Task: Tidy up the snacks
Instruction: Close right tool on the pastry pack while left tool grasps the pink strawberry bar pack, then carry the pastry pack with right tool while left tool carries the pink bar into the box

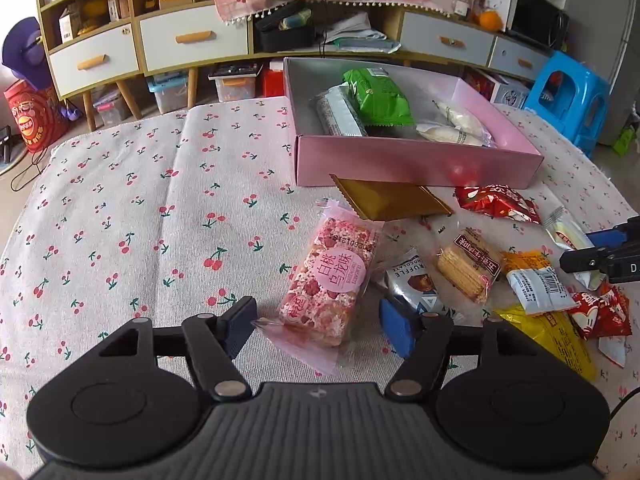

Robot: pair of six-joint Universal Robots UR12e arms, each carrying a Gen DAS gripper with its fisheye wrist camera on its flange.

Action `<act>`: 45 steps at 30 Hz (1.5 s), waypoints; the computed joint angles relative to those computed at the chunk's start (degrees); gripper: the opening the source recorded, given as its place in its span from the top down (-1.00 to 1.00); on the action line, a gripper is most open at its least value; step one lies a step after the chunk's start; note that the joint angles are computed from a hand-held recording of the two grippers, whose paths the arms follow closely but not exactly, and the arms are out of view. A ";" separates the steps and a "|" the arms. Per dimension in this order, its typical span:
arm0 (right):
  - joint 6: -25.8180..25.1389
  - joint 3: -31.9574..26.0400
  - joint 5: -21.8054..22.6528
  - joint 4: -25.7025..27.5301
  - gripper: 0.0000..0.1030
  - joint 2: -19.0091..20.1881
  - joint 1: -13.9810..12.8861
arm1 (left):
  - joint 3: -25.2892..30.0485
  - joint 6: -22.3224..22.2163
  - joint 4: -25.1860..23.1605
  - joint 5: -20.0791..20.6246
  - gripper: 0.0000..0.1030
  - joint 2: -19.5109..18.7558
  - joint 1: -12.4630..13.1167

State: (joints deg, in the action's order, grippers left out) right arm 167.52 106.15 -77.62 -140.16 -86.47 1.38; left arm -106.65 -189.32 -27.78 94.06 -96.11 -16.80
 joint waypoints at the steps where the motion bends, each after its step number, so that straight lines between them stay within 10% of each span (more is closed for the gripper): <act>1: 0.42 -0.11 0.45 0.43 0.08 -0.02 -0.17 | -0.01 -0.03 0.18 -0.07 -0.22 -0.04 0.04; 11: 5.91 -1.17 4.23 3.90 0.09 -0.26 -1.31 | 0.76 -2.16 -1.88 -0.88 0.29 0.41 0.35; 45: 19.25 -4.95 9.94 3.18 0.10 0.80 -1.80 | 3.47 -15.10 1.73 -2.21 0.37 0.61 0.54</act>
State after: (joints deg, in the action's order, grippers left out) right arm 186.77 101.20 -67.67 -136.98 -85.67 -0.43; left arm -103.18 -204.43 -26.05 91.85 -95.50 -16.26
